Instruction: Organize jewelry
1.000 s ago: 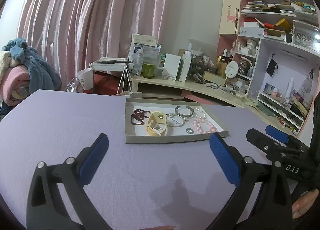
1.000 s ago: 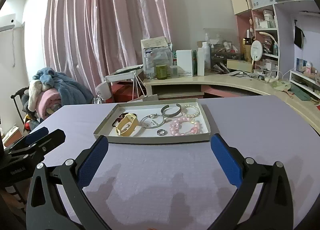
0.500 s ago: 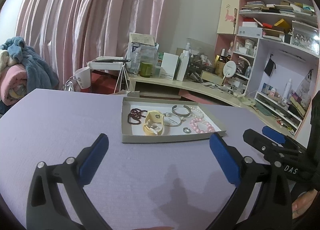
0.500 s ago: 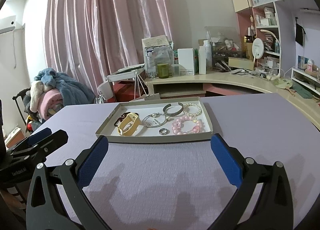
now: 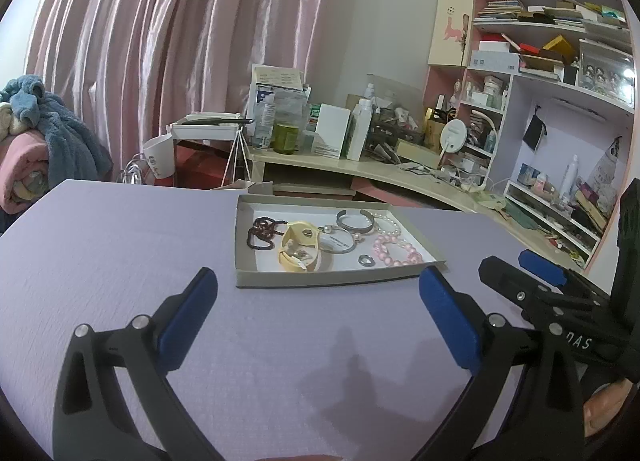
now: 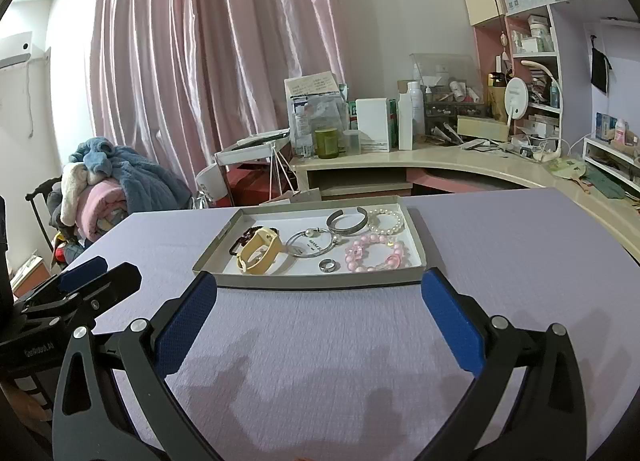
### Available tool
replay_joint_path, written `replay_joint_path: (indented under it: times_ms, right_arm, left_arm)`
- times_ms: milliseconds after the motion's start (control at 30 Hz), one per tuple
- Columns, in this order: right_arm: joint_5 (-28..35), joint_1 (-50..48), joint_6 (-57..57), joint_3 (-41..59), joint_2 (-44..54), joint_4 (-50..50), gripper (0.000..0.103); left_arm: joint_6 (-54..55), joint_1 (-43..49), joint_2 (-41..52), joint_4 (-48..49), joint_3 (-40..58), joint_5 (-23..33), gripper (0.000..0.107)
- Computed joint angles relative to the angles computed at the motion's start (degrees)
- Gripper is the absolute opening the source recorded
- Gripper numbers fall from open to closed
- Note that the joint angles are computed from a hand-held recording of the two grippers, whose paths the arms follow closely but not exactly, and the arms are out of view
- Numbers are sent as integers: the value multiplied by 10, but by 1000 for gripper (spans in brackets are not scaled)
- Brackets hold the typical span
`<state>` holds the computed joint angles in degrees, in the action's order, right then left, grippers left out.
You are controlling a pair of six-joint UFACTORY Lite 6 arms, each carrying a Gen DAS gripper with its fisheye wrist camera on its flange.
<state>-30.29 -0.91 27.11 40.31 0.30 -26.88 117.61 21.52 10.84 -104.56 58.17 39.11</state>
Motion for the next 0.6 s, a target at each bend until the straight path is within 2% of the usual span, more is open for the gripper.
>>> replay_joint_path:
  times_ms: [600]
  right_arm:
    - [3,-3,8,6,1,-10,102]
  left_arm:
    - [-3,-5,-4,0,-2,-6,101]
